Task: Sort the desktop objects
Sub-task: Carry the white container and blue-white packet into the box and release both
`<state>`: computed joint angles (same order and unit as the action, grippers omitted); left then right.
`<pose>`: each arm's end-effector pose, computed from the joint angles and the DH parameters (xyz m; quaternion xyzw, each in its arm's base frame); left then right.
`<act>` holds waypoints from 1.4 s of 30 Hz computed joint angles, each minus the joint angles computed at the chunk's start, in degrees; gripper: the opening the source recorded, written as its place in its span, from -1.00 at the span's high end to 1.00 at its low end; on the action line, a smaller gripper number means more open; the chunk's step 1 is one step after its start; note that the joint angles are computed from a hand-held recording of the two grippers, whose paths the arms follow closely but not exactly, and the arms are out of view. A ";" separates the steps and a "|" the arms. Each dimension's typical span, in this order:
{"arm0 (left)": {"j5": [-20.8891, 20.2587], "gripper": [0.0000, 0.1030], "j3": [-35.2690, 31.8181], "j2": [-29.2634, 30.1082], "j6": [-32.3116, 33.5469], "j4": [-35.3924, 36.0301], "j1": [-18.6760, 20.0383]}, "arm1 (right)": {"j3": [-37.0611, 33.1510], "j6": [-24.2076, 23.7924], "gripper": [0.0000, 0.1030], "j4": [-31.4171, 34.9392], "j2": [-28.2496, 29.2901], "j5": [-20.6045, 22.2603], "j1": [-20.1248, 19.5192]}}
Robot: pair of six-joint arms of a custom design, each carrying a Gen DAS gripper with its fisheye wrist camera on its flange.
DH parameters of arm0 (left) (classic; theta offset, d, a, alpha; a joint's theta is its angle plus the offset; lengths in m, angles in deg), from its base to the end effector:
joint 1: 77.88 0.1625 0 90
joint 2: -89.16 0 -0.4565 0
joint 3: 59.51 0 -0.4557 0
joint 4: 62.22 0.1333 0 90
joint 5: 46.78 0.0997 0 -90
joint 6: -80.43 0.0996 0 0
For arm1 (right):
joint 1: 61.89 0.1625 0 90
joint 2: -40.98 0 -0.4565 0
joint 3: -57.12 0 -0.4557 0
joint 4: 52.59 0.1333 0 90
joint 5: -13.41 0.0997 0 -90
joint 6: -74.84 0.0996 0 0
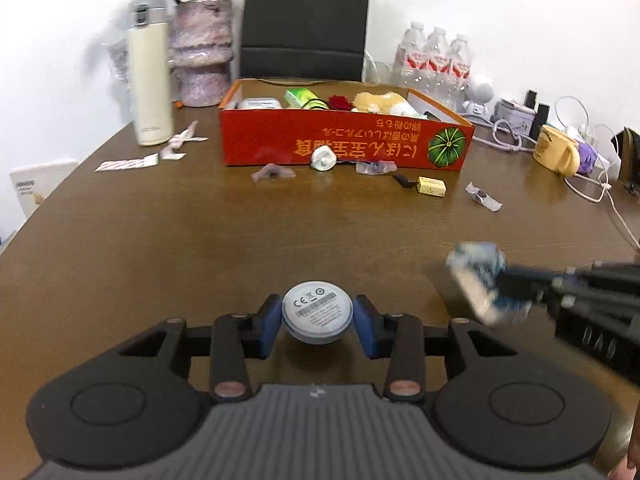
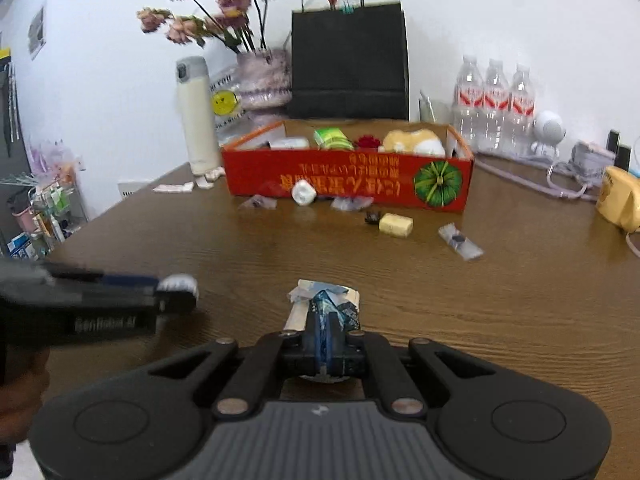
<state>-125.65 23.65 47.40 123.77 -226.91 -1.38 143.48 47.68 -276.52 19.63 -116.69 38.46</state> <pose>-0.0430 -0.8323 0.1382 0.4294 0.8519 -0.2516 0.1632 0.1982 -0.7004 -0.0187 0.0653 -0.7958 0.4845 0.3573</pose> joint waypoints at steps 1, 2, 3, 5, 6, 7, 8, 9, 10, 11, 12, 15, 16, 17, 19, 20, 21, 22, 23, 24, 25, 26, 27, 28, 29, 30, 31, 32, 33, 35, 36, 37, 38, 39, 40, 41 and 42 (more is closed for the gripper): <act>-0.68 0.22 1.23 -0.95 0.03 -0.61 0.14 | 0.21 -0.77 0.97 -1.44 0.08 0.10 0.47; -1.73 0.22 2.65 -2.11 0.28 -1.35 0.33 | 0.37 -1.69 0.97 -3.08 0.17 0.15 0.93; -2.54 0.22 3.96 -3.04 0.41 -2.39 0.47 | 0.46 -2.63 0.97 -4.83 0.37 0.12 1.42; -4.07 0.22 5.85 -4.72 0.84 -2.91 0.73 | 0.63 -4.23 0.97 -7.88 0.79 0.09 2.25; -4.60 0.22 6.55 -5.38 0.82 -3.06 0.85 | 0.69 -4.86 0.96 -9.40 1.03 -0.03 2.62; -5.18 0.22 7.32 -5.97 0.50 -3.76 0.97 | 0.93 -5.25 0.96 -10.61 1.09 -0.05 2.89; -6.03 0.22 8.09 -6.59 0.32 -4.44 1.15 | 1.23 -5.82 0.96 -12.38 1.20 0.25 3.16; -6.89 0.22 8.84 -7.23 0.31 -4.99 1.29 | 1.44 -6.43 0.96 -14.22 1.40 0.57 3.41; -7.70 0.22 9.54 -7.79 0.23 -5.75 1.43 | 1.76 -7.03 0.96 -16.05 1.54 1.07 3.64; -8.35 0.22 10.01 -8.17 0.36 -6.20 1.51 | 2.07 -7.75 0.96 -18.22 1.70 1.90 3.82; -8.76 0.22 10.41 -8.46 0.93 -6.54 1.55 | 2.17 -8.58 0.96 -20.25 1.94 2.42 4.02; -8.98 0.22 10.77 -8.31 1.31 -8.05 1.53 | 1.82 -10.83 0.96 -23.64 2.50 3.22 4.33; -9.21 0.22 10.57 -8.19 1.12 -7.82 1.57 | 1.69 -11.11 0.96 -23.70 2.47 3.15 4.28; -9.43 0.22 10.22 -7.97 0.96 -7.52 1.59 | 1.64 -10.87 0.96 -23.27 2.33 3.16 4.16; -9.13 0.22 8.95 -7.02 0.76 -7.46 1.38 | 1.26 -10.84 0.96 -22.18 2.12 3.09 3.78; -8.95 0.22 8.30 -6.52 0.91 -7.54 1.26 | 0.82 -10.73 0.96 -20.76 1.97 2.60 3.59; -8.73 0.22 6.91 -5.46 0.92 -7.54 1.05 | 0.61 -10.31 0.96 -19.34 1.63 2.70 3.20; -8.61 0.22 5.51 -4.45 0.90 -7.49 0.92 | 0.23 -10.19 0.96 -18.39 1.40 2.99 2.77; -8.11 0.22 3.95 -3.27 0.88 -7.39 0.66 | -0.28 -10.31 0.96 -17.78 1.32 3.03 2.44; -7.44 0.22 1.86 -1.79 0.73 -7.17 0.34 | -0.95 -10.36 0.96 -16.98 1.13 3.25 2.00; -7.23 0.22 -0.26 -0.36 0.63 -6.85 0.07 | -1.68 -10.33 0.96 -16.20 0.97 3.61 1.59; -7.36 0.22 -2.14 0.87 0.62 -6.54 -0.07 | -2.53 -10.39 0.96 -15.26 0.70 4.16 1.14; -7.11 0.22 -4.43 2.38 0.54 -6.30 -0.34 | -3.63 -10.64 0.96 -14.17 0.49 4.46 0.71; -6.44 0.22 -6.82 3.95 0.36 -6.08 -0.69 | -4.61 -10.76 0.96 -13.13 0.37 4.78 0.28; -6.09 0.22 -8.84 5.16 0.21 -5.56 -0.85 | -5.37 -10.44 0.96 -11.65 0.05 5.06 -0.24; -5.91 0.22 -10.86 6.36 -0.09 -4.78 -0.95 | -5.62 -9.48 0.94 -9.49 -0.51 4.97 -0.70; -6.12 0.22 -12.33 7.16 -0.33 -3.90 -0.86 | -5.08 -7.48 0.81 -5.94 -1.50 4.71 -1.11; -6.29 0.22 -13.66 7.88 -0.57 -2.79 -0.65 | -3.42 -4.12 0.71 -0.73 -3.24 5.03 -1.74; -6.03 0.22 -14.70 8.41 -0.81 -1.57 -0.45 | -1.42 -0.67 0.58 4.17 -5.04 5.78 -2.43; -4.19 0.22 -16.01 8.97 -1.85 0.97 -0.11 | 2.73 5.70 0.19 13.27 -8.43 7.16 -3.30; -4.05 0.22 -16.28 8.83 -2.27 2.43 0.18 | 4.72 6.10 0.15 14.21 -9.29 8.54 -3.60; -4.21 0.22 -16.29 8.52 -2.88 3.82 0.49 | 6.36 5.97 0.11 15.24 -9.90 9.42 -3.72; -4.42 0.22 -16.31 8.21 -3.44 5.10 0.79 | 7.64 5.32 0.11 16.66 -10.38 10.06 -3.76; -4.55 0.22 -16.26 7.89 -3.93 6.51 1.08 | 8.37 4.30 0.11 17.59 -10.42 9.84 -3.67; -4.44 0.22 -16.23 7.70 -4.12 7.50 1.20 | 8.61 3.38 0.13 17.73 -10.05 9.16 -3.49; -4.45 0.22 -16.12 7.57 -4.25 8.02 1.30 | 8.32 2.41 0.23 17.65 -9.36 8.41 -3.42; -4.47 0.22 -16.18 7.60 -4.34 8.49 1.36 | 7.52 1.98 0.32 18.11 -8.59 7.37 -3.42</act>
